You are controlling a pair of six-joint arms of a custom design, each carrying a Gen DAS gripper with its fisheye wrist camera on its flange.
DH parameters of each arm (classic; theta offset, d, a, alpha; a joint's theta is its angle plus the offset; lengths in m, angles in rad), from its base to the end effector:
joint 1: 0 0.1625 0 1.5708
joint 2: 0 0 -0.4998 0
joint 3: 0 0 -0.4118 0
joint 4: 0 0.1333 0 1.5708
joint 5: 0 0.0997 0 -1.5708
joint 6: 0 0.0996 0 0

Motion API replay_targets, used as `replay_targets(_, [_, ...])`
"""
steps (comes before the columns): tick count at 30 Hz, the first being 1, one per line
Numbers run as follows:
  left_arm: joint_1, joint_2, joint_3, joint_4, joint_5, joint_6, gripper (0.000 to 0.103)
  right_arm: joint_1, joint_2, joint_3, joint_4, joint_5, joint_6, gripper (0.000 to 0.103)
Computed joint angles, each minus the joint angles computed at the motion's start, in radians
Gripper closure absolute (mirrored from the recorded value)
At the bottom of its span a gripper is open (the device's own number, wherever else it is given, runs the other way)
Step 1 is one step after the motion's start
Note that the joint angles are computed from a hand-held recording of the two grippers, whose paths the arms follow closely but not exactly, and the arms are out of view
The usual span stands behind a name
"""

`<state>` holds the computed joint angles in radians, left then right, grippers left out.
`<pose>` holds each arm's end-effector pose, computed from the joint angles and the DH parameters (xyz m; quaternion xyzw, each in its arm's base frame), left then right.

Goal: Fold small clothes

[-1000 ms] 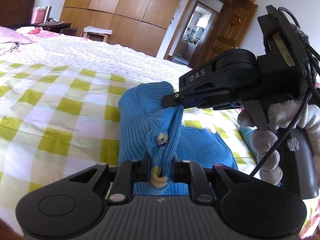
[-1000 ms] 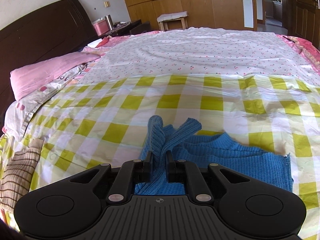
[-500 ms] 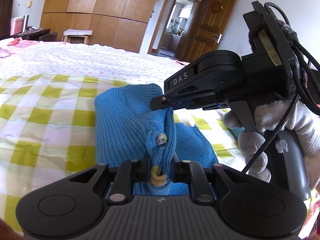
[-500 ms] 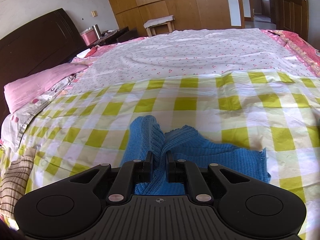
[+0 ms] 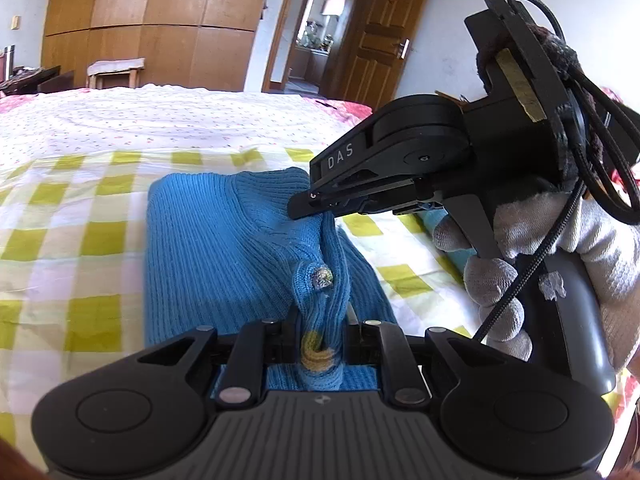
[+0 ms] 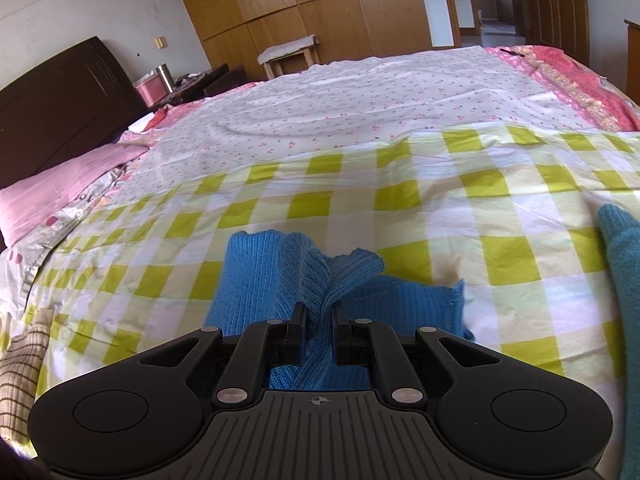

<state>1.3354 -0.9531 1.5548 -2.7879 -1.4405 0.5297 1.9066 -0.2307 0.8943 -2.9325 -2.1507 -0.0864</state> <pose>-0.0368 -0.7803 0.3138 0.3367 0.8896 -0.2899 0.1057 0.3844 -0.8624 0.0234 0.0931 -0.9010 0.3586 0.2258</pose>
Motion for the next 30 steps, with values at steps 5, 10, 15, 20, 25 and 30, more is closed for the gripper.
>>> replay_targets(5, [-0.013, 0.013, 0.007, 0.005, 0.012, 0.016, 0.08, -0.019, -0.029, 0.057, -0.038, 0.009, 0.013, 0.093])
replay_targets(10, [-0.025, 0.036, 0.001, 0.013, 0.029, 0.018, 0.08, -0.039, -0.035, 0.07, -0.043, 0.012, 0.022, 0.093])
replay_targets(15, [-0.034, 0.054, 0.0, 0.016, 0.032, 0.031, 0.08, -0.059, -0.052, 0.112, -0.081, 0.023, 0.04, 0.093])
replay_targets(20, [-0.041, 0.074, 0.01, 0.011, 0.045, 0.036, 0.08, -0.078, -0.07, 0.153, -0.108, 0.024, 0.062, 0.093])
replay_targets(25, [-0.042, 0.083, 0.027, -0.019, 0.062, 0.075, 0.08, -0.093, -0.084, 0.195, -0.148, 0.051, 0.072, 0.093])
replay_targets(30, [-0.041, 0.079, 0.025, -0.001, 0.061, 0.106, 0.075, -0.102, -0.11, 0.245, -0.178, 0.093, 0.102, 0.085])
